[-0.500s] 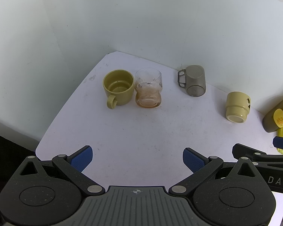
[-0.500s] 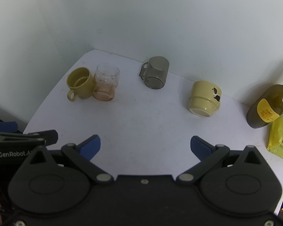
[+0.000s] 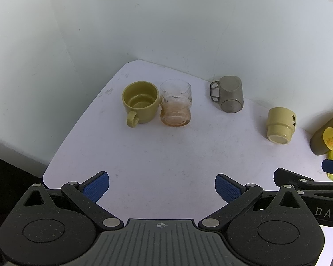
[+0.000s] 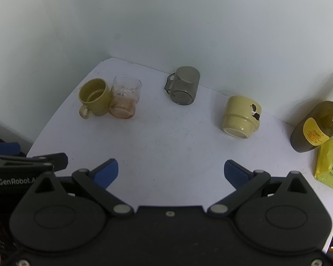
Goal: Flip cup upright
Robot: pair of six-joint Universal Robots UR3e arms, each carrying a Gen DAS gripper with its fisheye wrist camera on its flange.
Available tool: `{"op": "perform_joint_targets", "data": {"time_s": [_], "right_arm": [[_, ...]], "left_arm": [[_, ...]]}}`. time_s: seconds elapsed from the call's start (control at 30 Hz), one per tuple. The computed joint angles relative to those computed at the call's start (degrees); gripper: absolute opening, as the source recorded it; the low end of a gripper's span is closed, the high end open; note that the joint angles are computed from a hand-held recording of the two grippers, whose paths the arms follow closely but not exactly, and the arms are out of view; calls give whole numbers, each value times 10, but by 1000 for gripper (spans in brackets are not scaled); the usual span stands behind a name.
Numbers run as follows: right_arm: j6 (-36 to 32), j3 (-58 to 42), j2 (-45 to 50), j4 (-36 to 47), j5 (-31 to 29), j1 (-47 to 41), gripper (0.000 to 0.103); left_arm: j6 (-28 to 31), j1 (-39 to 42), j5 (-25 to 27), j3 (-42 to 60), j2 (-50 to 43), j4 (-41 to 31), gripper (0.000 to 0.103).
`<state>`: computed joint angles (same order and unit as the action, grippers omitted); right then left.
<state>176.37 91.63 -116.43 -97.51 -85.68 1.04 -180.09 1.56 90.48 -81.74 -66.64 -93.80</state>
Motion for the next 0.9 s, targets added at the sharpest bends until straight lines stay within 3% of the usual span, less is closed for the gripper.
{"op": "perform_joint_targets", "data": {"time_s": [0.9], "right_arm": [[7,-11,10,4,-9,9,103]], "left_arm": [[-2,0,1,16,-9,-11,103]]}}
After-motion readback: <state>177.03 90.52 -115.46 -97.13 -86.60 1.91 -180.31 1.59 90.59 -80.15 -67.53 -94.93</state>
